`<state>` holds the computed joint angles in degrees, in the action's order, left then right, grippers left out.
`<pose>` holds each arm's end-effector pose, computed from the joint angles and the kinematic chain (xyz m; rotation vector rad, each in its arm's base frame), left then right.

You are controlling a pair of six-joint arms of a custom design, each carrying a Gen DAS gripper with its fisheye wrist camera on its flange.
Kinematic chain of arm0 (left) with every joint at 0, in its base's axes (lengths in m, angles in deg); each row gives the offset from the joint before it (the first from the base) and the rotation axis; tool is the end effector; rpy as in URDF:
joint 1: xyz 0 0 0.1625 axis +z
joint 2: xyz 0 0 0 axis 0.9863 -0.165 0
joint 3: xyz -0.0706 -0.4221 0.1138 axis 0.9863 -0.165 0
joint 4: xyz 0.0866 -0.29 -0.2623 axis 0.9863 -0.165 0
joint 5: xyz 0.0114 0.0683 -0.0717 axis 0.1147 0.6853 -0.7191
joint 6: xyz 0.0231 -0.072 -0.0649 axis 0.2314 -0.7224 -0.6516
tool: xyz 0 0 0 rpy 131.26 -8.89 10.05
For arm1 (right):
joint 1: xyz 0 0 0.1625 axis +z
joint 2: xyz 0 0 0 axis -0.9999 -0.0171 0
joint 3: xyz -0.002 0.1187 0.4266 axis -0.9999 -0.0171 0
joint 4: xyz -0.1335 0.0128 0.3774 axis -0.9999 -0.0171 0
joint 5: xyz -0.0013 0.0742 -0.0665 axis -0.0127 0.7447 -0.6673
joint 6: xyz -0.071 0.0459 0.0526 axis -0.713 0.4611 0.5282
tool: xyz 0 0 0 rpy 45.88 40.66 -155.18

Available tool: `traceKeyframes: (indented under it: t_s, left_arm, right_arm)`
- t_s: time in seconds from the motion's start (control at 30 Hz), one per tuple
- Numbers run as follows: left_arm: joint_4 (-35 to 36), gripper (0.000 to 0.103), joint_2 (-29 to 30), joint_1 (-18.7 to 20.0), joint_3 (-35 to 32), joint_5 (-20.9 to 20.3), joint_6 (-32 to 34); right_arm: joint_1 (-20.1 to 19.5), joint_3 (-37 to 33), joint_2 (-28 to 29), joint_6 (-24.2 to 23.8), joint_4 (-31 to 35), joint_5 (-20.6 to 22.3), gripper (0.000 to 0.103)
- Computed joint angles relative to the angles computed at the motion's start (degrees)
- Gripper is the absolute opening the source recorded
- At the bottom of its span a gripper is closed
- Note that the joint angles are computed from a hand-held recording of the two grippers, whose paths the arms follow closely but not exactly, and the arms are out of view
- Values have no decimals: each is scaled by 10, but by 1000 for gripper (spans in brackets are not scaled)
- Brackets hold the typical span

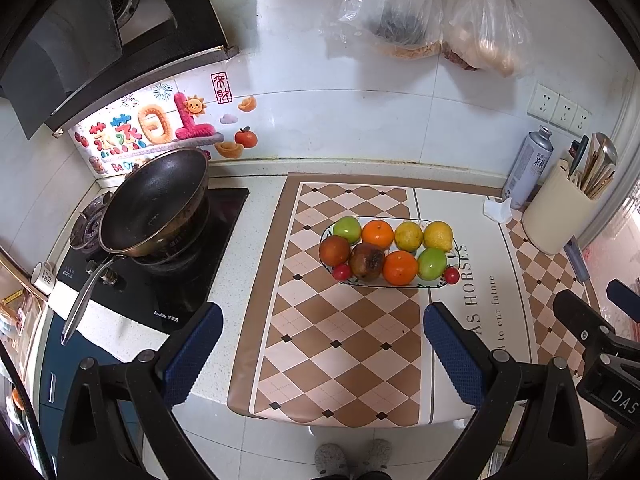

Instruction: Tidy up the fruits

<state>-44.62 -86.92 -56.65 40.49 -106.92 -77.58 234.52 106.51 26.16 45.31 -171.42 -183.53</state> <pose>-0.2053 -0.3232 0.5000 0.0713 2.1256 -0.7921 0.5754 -0.3241 0.1547 0.4905 -2.3587 0.7109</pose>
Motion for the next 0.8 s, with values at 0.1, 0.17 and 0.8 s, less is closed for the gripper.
traceKeyframes:
  t_s: [0.1,0.17,0.8]
  left_arm:
    - [1,103,0,-1,0,-1,-1]
    - [3,103,0,-1,0,-1,-3]
    - [24,103,-5,-21,3,-20,-34]
  right_arm:
    - [1,0,0,3,1,2,100]
    - [0,1,-1,0,0,3,100]
    - [1,11,-7,0,-2,11,100]
